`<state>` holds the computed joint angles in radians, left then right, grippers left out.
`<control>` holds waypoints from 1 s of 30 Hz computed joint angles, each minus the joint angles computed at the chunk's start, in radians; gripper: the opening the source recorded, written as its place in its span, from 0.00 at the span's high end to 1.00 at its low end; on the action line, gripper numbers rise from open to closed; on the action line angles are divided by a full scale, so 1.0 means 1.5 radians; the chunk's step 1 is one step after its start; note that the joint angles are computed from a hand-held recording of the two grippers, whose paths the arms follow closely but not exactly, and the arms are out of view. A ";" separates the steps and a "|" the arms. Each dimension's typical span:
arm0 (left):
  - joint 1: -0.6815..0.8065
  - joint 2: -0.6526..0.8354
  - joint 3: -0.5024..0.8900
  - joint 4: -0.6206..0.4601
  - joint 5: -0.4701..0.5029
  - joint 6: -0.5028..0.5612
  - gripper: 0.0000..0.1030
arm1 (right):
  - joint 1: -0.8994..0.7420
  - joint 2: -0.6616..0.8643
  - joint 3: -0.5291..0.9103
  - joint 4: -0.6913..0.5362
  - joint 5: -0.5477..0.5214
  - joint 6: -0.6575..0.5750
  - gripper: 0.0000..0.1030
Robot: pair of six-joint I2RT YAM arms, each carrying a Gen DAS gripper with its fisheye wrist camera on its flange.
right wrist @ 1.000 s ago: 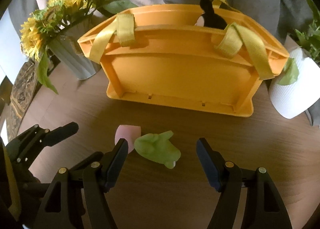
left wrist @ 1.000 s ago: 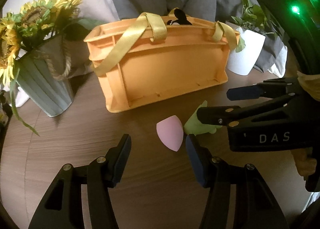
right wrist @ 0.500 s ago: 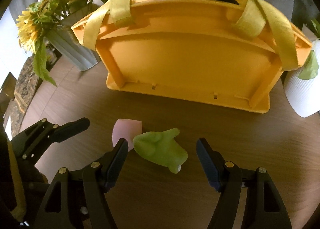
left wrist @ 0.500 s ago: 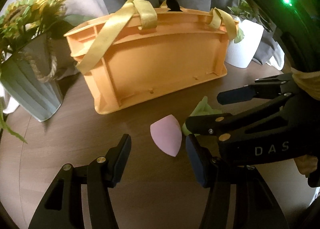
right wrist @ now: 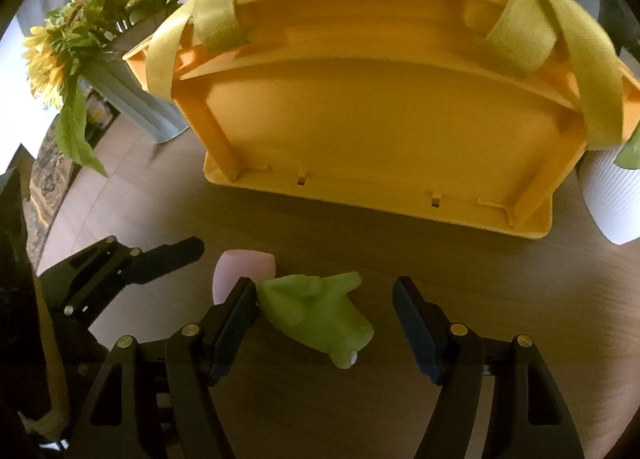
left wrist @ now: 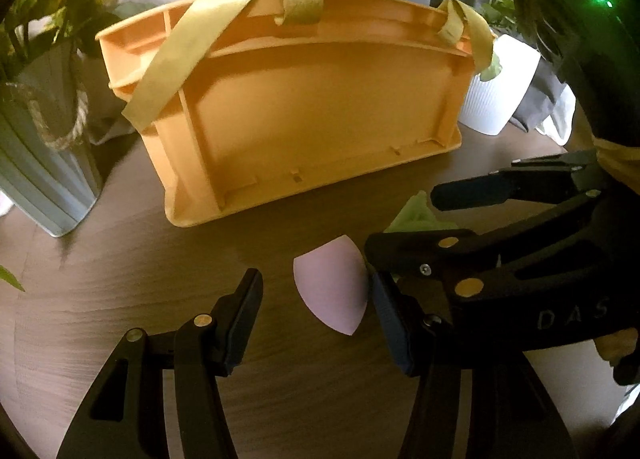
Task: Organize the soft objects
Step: 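Grasp the pink sponge with the left tool while the right tool grasps the green frog plush, then lift and carry the sponge and frog plush with both tools over the crate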
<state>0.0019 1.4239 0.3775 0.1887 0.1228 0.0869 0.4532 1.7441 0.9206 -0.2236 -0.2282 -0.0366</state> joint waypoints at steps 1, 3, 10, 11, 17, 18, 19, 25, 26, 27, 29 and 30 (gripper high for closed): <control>0.004 0.003 0.002 -0.001 0.007 0.000 0.49 | -0.002 0.002 0.000 0.002 -0.003 0.001 0.31; 0.007 0.008 0.004 -0.003 0.020 -0.003 0.58 | -0.004 0.007 0.002 0.001 -0.008 0.006 0.31; -0.004 -0.008 -0.008 -0.003 0.012 -0.004 0.66 | -0.008 0.010 -0.007 0.012 -0.033 0.022 0.42; -0.010 -0.005 -0.007 0.000 0.007 -0.011 0.66 | -0.007 0.008 -0.010 0.014 -0.038 0.023 0.45; -0.003 -0.030 -0.015 -0.012 -0.002 -0.020 0.66 | -0.012 -0.013 -0.029 0.024 -0.023 0.034 0.49; 0.001 -0.036 -0.017 -0.016 0.000 -0.019 0.66 | -0.013 -0.019 -0.033 0.026 -0.019 0.034 0.49; 0.004 -0.043 -0.020 -0.020 0.000 -0.019 0.66 | -0.011 -0.025 -0.039 0.030 -0.014 0.037 0.49; -0.005 -0.100 -0.036 -0.053 -0.013 -0.037 0.66 | -0.016 -0.069 -0.070 0.034 0.001 0.043 0.49; -0.008 -0.113 -0.040 -0.060 -0.016 -0.042 0.66 | -0.017 -0.078 -0.076 0.034 0.003 0.045 0.49; -0.010 -0.133 -0.045 -0.073 -0.019 -0.045 0.66 | -0.020 -0.087 -0.082 0.034 0.005 0.046 0.49; -0.017 -0.166 -0.051 -0.093 -0.028 -0.056 0.66 | -0.019 -0.105 -0.093 0.034 0.012 0.052 0.49; -0.017 -0.190 -0.054 -0.111 -0.027 -0.061 0.66 | -0.020 -0.118 -0.102 0.035 0.016 0.057 0.49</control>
